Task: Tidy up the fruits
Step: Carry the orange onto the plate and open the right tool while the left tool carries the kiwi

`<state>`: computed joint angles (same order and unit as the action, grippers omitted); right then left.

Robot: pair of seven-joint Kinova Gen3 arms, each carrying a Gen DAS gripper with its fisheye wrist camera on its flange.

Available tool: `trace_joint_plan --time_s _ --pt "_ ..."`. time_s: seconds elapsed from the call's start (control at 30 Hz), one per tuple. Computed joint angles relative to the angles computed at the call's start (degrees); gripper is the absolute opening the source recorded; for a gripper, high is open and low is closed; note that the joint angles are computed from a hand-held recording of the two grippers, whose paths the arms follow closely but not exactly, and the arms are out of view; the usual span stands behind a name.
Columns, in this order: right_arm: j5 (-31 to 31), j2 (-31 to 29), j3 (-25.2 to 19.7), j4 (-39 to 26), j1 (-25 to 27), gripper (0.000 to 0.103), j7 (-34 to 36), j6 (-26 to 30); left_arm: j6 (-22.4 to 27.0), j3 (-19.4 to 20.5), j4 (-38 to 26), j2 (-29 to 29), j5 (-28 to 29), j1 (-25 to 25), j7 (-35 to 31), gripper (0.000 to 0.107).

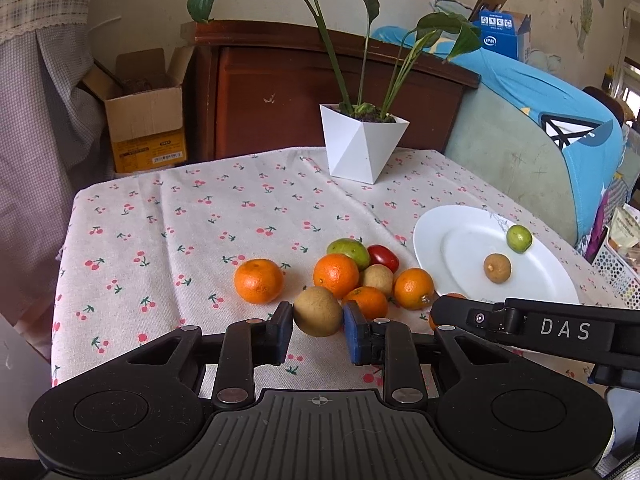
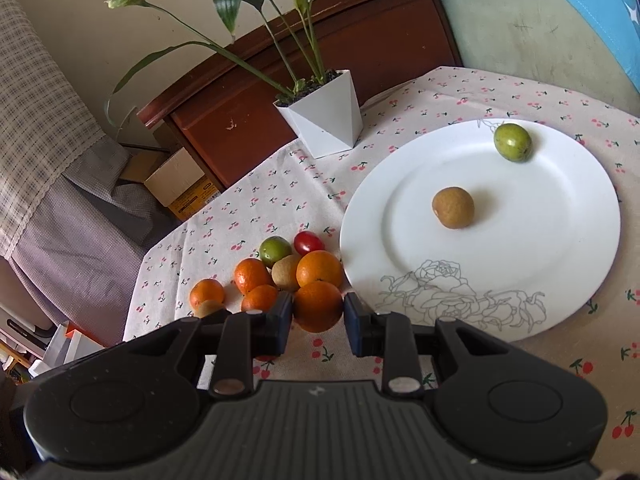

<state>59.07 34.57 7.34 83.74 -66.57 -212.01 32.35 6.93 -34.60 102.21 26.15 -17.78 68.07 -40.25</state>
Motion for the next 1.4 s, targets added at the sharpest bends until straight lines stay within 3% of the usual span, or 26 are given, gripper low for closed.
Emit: trace_joint_plan --time_s 0.13,0.6,1.07,1.4 --pt "1.4 -1.18 0.26 0.82 -1.07 0.028 -0.99 1.71 -1.49 -0.76 0.07 -0.69 0.61 0.91 -0.27 0.025" --pt "5.79 -4.94 -5.91 3.64 -0.31 0.028 -5.97 16.02 -3.36 8.1 -3.54 -0.62 7.76 -4.4 -9.02 0.025" --pt "5.3 -6.02 -9.28 7.76 3.4 0.028 -15.21 16.84 -0.69 18.51 -8.89 2.49 10.94 -11.66 -14.82 0.025" --pt "5.42 -5.92 -9.24 8.23 3.51 0.031 -18.3 17.68 1.29 21.89 -11.41 4.12 9.87 -14.1 -14.62 0.028"
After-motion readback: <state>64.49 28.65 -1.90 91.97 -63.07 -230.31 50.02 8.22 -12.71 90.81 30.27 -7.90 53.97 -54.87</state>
